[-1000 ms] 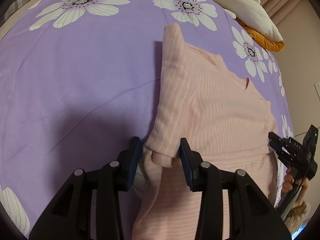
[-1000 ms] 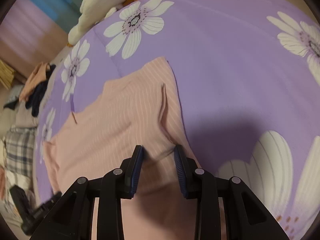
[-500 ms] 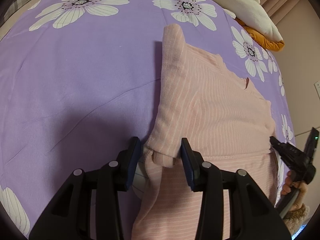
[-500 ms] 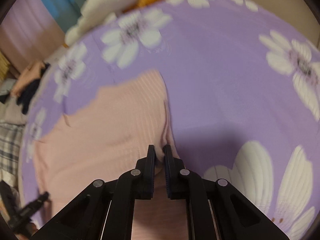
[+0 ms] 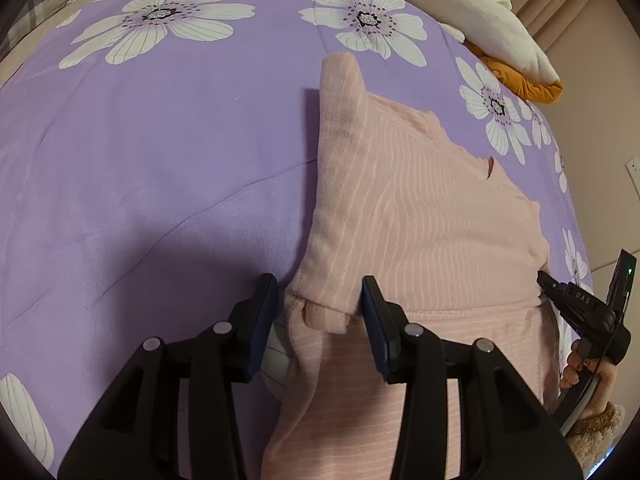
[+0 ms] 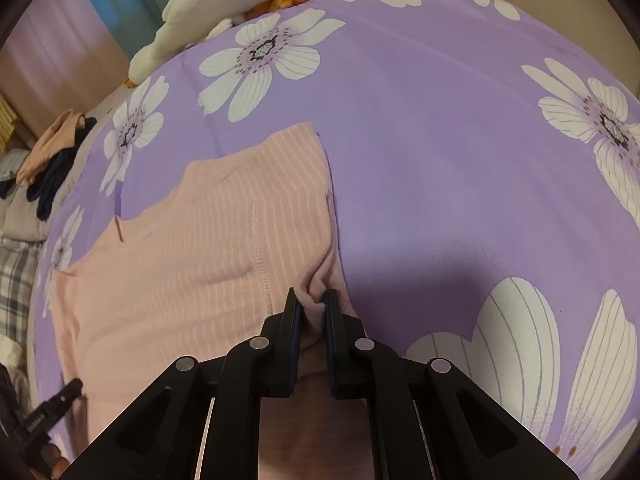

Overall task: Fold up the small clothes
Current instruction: 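Hold the sweater with both grippers and fold the hem toward the collar, then open both grippers and release the folded sweater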

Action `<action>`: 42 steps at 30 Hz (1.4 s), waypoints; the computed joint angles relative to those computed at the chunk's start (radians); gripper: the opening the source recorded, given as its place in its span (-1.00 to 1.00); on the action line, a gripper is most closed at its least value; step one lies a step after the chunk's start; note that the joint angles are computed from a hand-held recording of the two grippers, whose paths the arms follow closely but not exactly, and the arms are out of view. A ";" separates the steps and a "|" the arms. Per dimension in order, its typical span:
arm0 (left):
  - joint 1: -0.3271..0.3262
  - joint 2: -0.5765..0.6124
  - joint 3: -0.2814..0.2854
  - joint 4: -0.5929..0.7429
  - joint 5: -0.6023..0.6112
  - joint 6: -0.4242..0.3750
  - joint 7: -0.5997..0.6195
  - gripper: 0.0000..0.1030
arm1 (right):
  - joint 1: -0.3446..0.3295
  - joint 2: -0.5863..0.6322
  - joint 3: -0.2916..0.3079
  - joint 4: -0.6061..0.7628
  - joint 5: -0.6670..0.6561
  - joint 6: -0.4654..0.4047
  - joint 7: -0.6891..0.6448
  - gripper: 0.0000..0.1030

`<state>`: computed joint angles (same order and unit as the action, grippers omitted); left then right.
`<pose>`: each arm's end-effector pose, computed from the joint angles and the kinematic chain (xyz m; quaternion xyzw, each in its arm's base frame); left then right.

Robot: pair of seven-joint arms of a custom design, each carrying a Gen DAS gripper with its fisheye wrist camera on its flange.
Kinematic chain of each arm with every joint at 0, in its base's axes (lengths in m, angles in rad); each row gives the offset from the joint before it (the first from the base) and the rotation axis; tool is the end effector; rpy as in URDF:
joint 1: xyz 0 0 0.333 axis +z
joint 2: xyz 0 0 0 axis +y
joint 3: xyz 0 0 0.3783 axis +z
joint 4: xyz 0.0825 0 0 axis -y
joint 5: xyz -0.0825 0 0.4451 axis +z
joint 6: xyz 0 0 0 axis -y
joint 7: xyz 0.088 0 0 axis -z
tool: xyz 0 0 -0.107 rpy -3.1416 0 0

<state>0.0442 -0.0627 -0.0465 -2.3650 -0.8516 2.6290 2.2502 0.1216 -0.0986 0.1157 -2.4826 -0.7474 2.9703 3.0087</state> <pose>0.5572 0.0168 0.4006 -0.6774 0.6731 -0.2960 0.0229 0.5041 0.1702 0.3971 -0.4860 0.8150 -0.1544 0.2753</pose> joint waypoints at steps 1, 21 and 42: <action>-0.002 -0.001 -0.001 -0.003 -0.008 0.008 0.006 -0.15 | -0.003 0.001 0.002 0.001 -0.012 -0.001 0.010 -0.90; 0.013 -0.050 0.004 -0.013 0.058 -0.081 -0.060 0.13 | 0.049 -0.031 -0.019 0.016 -0.046 -0.080 -0.043 -0.64; 0.008 -0.616 0.178 -0.472 0.234 -0.228 -0.087 0.68 | 0.171 -0.606 0.123 -0.431 0.277 -0.128 -0.161 0.34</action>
